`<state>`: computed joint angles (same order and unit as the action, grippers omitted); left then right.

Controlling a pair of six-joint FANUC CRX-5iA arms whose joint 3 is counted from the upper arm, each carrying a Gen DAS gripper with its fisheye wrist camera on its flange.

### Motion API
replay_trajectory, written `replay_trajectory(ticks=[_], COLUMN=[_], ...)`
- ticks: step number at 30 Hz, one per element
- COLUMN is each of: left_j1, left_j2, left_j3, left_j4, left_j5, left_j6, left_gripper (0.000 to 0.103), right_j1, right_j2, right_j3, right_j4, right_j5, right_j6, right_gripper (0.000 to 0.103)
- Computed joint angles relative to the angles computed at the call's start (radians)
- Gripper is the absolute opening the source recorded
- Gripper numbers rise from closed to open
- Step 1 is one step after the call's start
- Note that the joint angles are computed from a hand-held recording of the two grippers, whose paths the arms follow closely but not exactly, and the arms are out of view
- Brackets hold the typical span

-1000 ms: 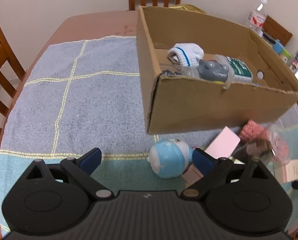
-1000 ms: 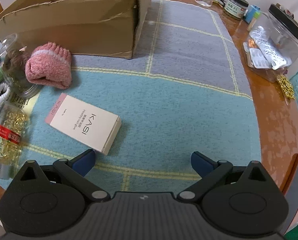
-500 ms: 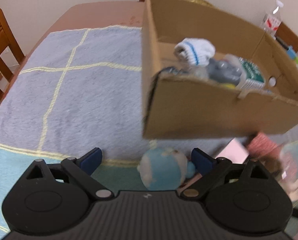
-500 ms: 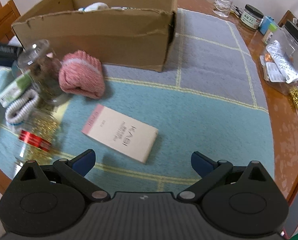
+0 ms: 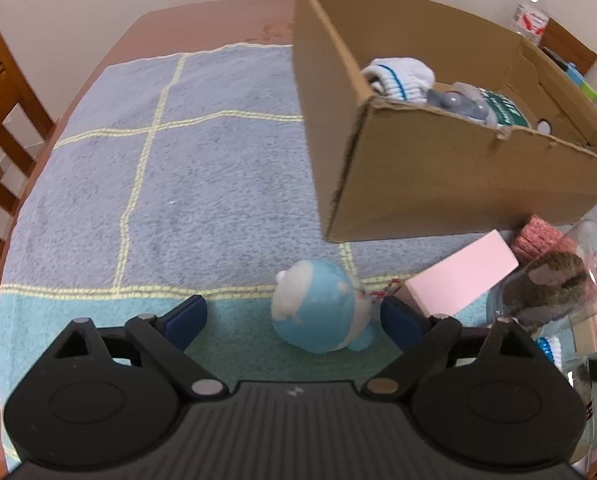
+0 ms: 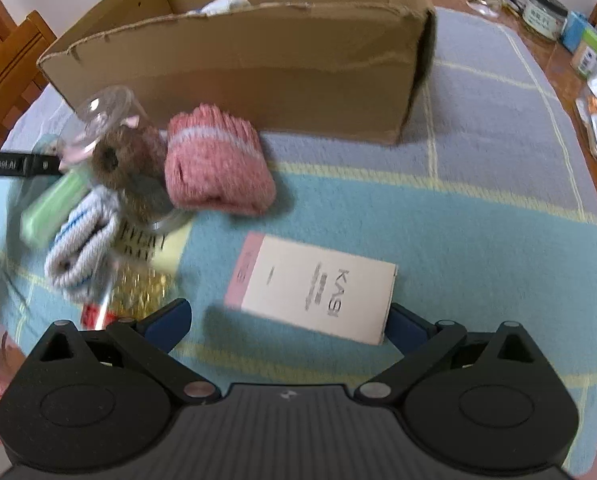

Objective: Organize objects
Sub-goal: 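Grasp the KASI box with the right tool while the left tool grasps the blue toy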

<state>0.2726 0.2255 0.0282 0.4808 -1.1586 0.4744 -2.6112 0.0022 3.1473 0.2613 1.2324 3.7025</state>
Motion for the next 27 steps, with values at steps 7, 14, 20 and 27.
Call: replay_trajectory(ticks=[7, 14, 20, 27], left_j1=[0.007, 0.001, 0.004, 0.012], left_j2=[-0.003, -0.001, 0.009, 0.025], left_j3=[-0.024, -0.019, -0.006, 0.023], left_j4=[0.048, 0.039, 0.038, 0.038], left_j5=[-0.013, -0.013, -0.029, -0.071], left_j6=[-0.109, -0.177, -0.178, -0.164], left_gripper=[0.089, 0.081, 0.063, 0.052], right_j1=[0.013, 0.035, 0.023, 0.021], right_j2=[-0.041, -0.073, -0.069, -0.057], right_j3=[-0.054, -0.106, -0.108, -0.118], right_j4=[0.066, 0.093, 0.085, 0.085], right_j5=[0.074, 0.149, 0.147, 0.158], right_j6=[-0.019, -0.027, -0.028, -0.009], right_gripper=[0.099, 0.087, 0.086, 0.085])
